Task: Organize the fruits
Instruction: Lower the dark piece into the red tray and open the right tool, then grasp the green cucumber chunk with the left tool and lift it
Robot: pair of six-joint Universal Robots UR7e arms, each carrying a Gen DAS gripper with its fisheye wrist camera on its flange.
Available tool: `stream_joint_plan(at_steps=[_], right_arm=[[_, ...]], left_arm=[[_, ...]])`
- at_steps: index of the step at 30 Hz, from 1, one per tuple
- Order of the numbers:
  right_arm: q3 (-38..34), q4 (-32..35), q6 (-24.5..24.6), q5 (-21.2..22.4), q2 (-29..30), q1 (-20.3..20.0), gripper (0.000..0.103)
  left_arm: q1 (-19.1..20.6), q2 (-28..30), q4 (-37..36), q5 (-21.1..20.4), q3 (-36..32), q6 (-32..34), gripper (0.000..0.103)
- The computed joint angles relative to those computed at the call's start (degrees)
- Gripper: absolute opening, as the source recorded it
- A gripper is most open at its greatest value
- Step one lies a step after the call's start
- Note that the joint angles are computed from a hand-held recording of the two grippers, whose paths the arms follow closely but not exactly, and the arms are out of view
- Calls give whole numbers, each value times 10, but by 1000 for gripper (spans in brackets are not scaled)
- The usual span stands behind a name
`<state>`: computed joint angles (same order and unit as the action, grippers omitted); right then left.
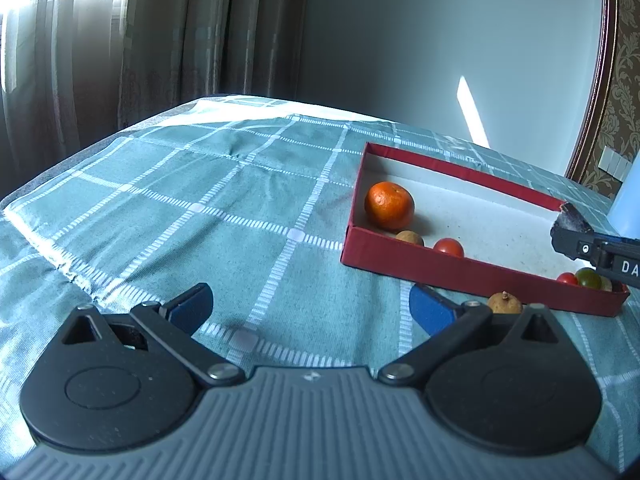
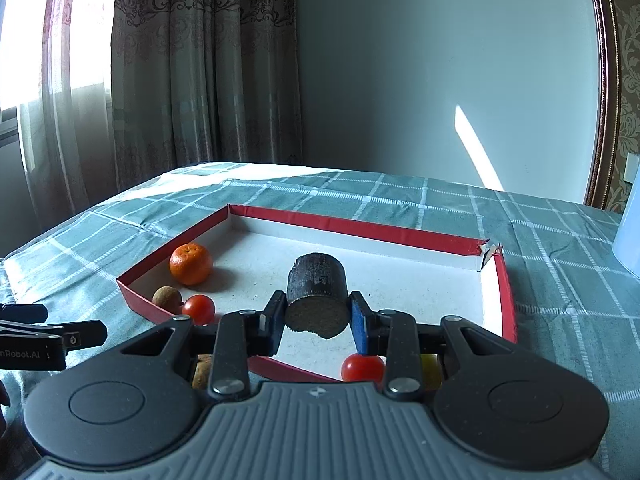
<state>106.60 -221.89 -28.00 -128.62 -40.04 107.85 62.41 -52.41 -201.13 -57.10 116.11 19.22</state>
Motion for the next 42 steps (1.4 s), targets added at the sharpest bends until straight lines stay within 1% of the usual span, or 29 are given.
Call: stream_joint_plan(at_steps=[9, 11, 14, 17, 18, 19, 23, 27, 29, 31, 32, 33, 34, 35, 36, 38, 40, 42], right_arm=[[-15, 31, 8, -9, 10, -14, 33], [-15, 48, 20, -9, 7, -16, 33], [-15, 55, 34, -9, 4, -20, 33], [-8, 58, 46, -1, -2, -23, 36], [-5, 57, 48, 3, -4, -24, 38], [-3, 52, 47, 3, -4, -24, 40], [14, 21, 45, 10, -9, -22, 41], [59, -39, 46, 27, -26, -20, 41], [90, -74, 52, 35, -38, -22, 44], [117, -104, 61, 39, -47, -26, 48], [130, -121, 65, 48, -51, -30, 49], [143, -138, 76, 58, -57, -34, 54], [150, -147, 86, 60, -60, -36, 66], [156, -153, 97, 61, -63, -39, 71], [161, -153, 113, 67, -68, -43, 73], [169, -149, 138, 82, -75, -51, 73], [171, -143, 144, 87, -78, -55, 73], [174, -144, 142, 92, -79, -56, 74]], left_arm=[[2, 0, 8, -7, -1, 6, 103], [1, 0, 8, -6, -1, 6, 103], [1, 1, 9, -5, -2, 5, 103], [0, 1, 11, -2, -2, 5, 103], [0, 1, 11, -1, -2, 4, 103], [0, 1, 12, -1, -2, 4, 103], [0, 1, 15, 5, -3, 0, 103], [-1, 2, 17, 8, -5, 0, 103], [-2, 2, 15, 11, -3, 2, 103], [-1, 0, 15, 1, 0, 7, 103], [-1, -2, 15, -5, 1, 12, 103], [-1, -3, 12, -11, 4, 21, 103], [-1, -5, 10, -21, 8, 31, 103], [1, -9, 6, -42, 14, 46, 103], [2, -11, -3, -64, 21, 67, 103], [-3, -12, -8, -73, 30, 103, 103], [-13, -4, -25, -60, 38, 140, 103], [-19, 1, -38, -56, 43, 166, 103]])
